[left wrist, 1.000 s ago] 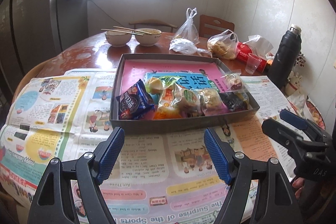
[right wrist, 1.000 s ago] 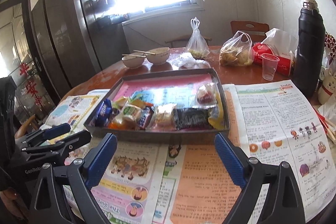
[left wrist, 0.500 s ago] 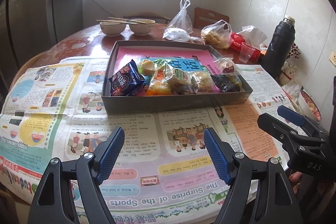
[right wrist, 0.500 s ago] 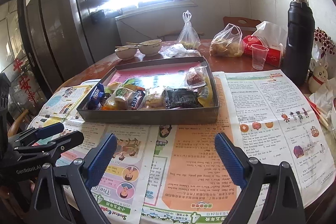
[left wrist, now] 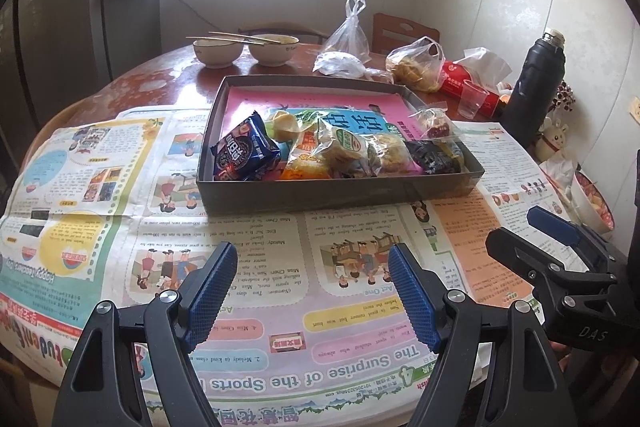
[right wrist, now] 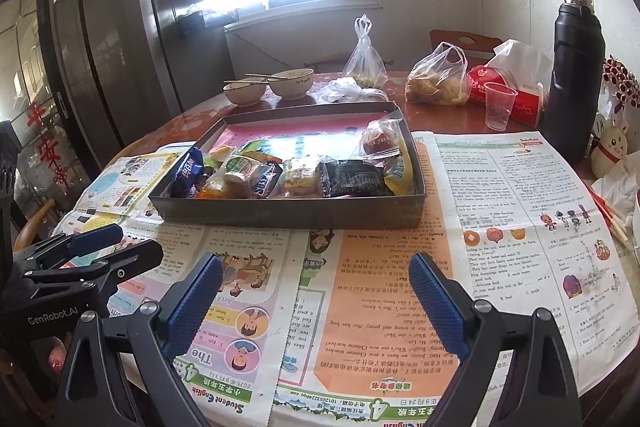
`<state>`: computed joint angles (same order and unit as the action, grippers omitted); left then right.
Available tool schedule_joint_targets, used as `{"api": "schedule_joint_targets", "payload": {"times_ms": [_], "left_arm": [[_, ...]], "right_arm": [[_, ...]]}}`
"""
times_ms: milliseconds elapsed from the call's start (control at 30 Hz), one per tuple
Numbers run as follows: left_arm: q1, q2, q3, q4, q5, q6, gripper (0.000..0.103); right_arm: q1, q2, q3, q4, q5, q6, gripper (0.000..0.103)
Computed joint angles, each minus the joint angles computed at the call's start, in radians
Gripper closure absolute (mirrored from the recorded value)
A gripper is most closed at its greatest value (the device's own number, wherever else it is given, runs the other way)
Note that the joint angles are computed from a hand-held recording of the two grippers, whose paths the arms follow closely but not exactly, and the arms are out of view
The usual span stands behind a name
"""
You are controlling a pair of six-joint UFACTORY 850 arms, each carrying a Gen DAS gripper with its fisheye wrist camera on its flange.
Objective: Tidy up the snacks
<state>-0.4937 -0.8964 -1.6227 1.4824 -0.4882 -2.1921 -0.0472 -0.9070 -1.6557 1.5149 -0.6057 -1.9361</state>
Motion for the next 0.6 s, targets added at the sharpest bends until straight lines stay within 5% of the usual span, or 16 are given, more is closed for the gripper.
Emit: {"api": "schedule_joint_targets", "payload": {"times_ms": [600], "left_arm": [[-0.004,-0.013,-0.019,-0.047,-0.015,0.059,0.024]], "right_arm": [[-0.002,-0.019,-0.029,-0.058,-0.012,0.073,0.008]]}}
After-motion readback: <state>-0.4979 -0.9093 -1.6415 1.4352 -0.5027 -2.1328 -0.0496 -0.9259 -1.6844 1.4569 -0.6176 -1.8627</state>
